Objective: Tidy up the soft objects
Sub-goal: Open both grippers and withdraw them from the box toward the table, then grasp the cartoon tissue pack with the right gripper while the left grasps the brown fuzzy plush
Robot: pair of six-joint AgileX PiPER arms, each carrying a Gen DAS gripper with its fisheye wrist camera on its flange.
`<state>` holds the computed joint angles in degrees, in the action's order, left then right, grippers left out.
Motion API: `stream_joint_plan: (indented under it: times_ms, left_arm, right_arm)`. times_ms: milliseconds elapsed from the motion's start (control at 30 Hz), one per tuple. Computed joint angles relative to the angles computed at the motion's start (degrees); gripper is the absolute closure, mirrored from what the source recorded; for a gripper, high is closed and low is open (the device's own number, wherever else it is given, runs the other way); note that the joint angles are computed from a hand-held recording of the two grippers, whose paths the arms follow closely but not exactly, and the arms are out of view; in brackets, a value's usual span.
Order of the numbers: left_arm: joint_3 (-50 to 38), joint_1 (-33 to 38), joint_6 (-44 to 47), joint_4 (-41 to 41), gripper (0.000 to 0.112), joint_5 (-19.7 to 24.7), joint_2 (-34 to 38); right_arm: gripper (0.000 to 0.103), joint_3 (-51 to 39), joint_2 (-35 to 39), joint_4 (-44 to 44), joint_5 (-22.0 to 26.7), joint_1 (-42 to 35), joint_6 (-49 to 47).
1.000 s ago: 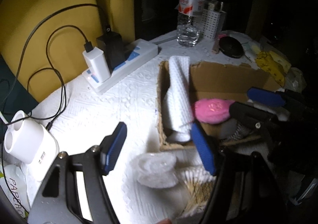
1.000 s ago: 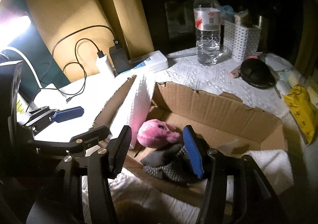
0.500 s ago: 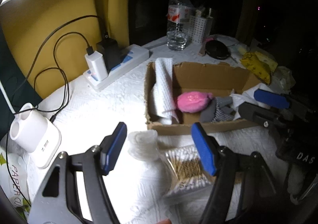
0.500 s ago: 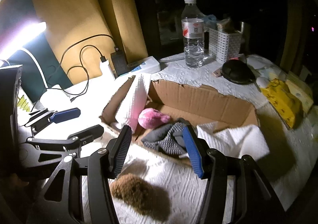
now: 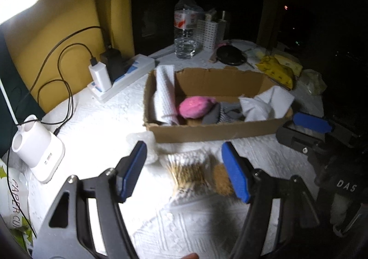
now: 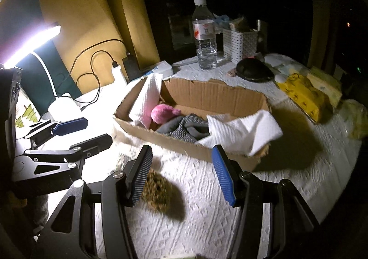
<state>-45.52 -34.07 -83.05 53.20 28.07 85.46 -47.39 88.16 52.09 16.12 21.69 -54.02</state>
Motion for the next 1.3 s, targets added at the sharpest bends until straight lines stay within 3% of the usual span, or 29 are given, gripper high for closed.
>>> stream_joint_plan:
  times_ms: [400,933,1300]
  left_arm:
    - [2.88,-7.62,-6.67,1.96,0.043,1.90,-2.94]
    - [6.11,-20.58,-17.04,5.40,0.043,8.45,-5.90]
    - [8.77,-23.38,-23.11,6.78,0.043,5.69,-3.63]
  right_arm:
    - [0.046,8.84,-7.81,3.61,-0.55,-2.21,-3.42]
    - [0.046,19.34,-16.39,5.85,-0.41,-4.35,-6.64]
    - [0.046,26.13,-15.97,17.57,-1.57,-4.86,-18.80]
